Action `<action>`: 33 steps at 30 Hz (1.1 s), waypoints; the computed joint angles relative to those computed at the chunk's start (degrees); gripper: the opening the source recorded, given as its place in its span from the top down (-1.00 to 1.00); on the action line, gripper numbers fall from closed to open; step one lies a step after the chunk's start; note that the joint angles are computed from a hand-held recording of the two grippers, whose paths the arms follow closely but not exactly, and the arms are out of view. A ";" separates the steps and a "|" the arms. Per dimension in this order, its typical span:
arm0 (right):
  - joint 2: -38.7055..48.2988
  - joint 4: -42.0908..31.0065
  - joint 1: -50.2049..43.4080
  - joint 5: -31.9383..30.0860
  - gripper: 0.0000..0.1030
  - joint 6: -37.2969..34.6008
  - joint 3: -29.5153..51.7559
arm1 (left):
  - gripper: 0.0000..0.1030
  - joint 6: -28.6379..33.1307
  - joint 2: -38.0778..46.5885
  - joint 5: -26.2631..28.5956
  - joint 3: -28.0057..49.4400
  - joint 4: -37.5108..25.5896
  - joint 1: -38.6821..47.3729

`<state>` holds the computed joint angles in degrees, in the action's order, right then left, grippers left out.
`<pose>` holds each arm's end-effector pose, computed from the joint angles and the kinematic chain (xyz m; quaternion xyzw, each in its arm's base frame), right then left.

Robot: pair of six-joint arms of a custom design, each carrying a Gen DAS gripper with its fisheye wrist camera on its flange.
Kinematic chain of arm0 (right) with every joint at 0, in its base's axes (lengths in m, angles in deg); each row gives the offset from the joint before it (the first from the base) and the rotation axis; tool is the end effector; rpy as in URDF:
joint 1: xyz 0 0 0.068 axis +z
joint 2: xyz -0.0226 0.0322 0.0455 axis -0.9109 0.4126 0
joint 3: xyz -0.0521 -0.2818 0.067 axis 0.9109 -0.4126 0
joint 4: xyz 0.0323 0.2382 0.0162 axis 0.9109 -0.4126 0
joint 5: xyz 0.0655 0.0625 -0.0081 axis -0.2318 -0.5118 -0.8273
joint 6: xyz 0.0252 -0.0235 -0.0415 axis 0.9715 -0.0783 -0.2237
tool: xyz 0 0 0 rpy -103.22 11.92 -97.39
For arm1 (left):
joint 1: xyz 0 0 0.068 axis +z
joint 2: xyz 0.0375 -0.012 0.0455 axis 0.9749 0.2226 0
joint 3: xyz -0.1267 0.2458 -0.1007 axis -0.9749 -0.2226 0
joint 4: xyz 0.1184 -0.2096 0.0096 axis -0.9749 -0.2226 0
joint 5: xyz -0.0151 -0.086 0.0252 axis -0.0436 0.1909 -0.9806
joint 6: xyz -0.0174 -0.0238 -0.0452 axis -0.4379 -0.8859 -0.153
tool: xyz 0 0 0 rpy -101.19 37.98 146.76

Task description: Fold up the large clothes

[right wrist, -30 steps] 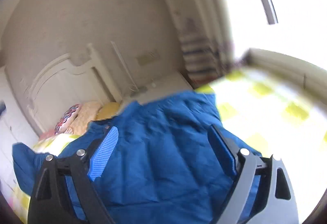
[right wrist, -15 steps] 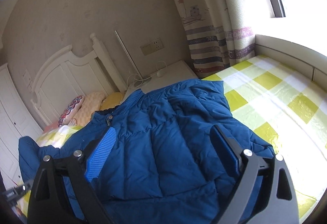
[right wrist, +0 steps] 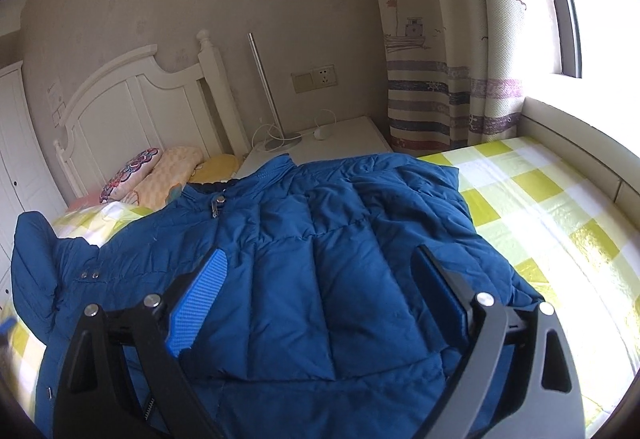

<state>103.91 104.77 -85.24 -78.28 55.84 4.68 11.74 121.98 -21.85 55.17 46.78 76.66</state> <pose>0.2158 -0.0691 0.0853 0.1681 0.8405 0.0452 0.5131 0.2683 -0.0126 0.1295 -0.1703 0.8484 -0.2600 0.4284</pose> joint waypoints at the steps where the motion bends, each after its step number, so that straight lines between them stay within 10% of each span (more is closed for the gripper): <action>1: 0.07 0.18 -0.20 -0.13 -0.79 0.17 -0.10 | -0.91 1.12 1.90 -0.05 3.67 -3.82 0.51; 7: -0.55 -2.23 -0.21 -0.20 -0.80 0.25 0.76 | 0.59 -0.24 7.04 13.60 5.65 1.88 1.11; 13: -0.34 -1.98 -0.12 -0.37 -0.80 0.50 0.86 | 0.68 -8.33 -7.58 14.11 4.94 3.66 -8.17; 19: 0.28 -1.10 -0.48 -1.06 -0.80 0.91 0.81 | 0.68 -14.40 -8.73 15.20 27.79 -10.73 -21.67; 29: 2.67 2.23 -6.22 -8.11 -0.80 4.31 0.59 | 0.48 -8.77 16.21 10.28 73.51 -43.69 -40.47; 30: 2.50 1.67 -7.05 -9.01 -0.79 4.61 0.83 | 0.11 -7.57 15.63 9.13 72.90 -43.38 -41.12; 31: 2.40 1.39 -7.48 -7.84 -0.81 5.84 0.85 | -0.72 -6.09 13.47 7.03 69.41 -41.86 -41.71; 33: 3.62 1.10 -11.42 -13.47 -0.81 8.49 1.95 | -0.91 -3.12 8.00 0.74 58.81 -35.31 -42.15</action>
<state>107.53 105.87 -96.66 -91.76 64.33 6.63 8.62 129.98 -21.11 113.98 11.47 34.50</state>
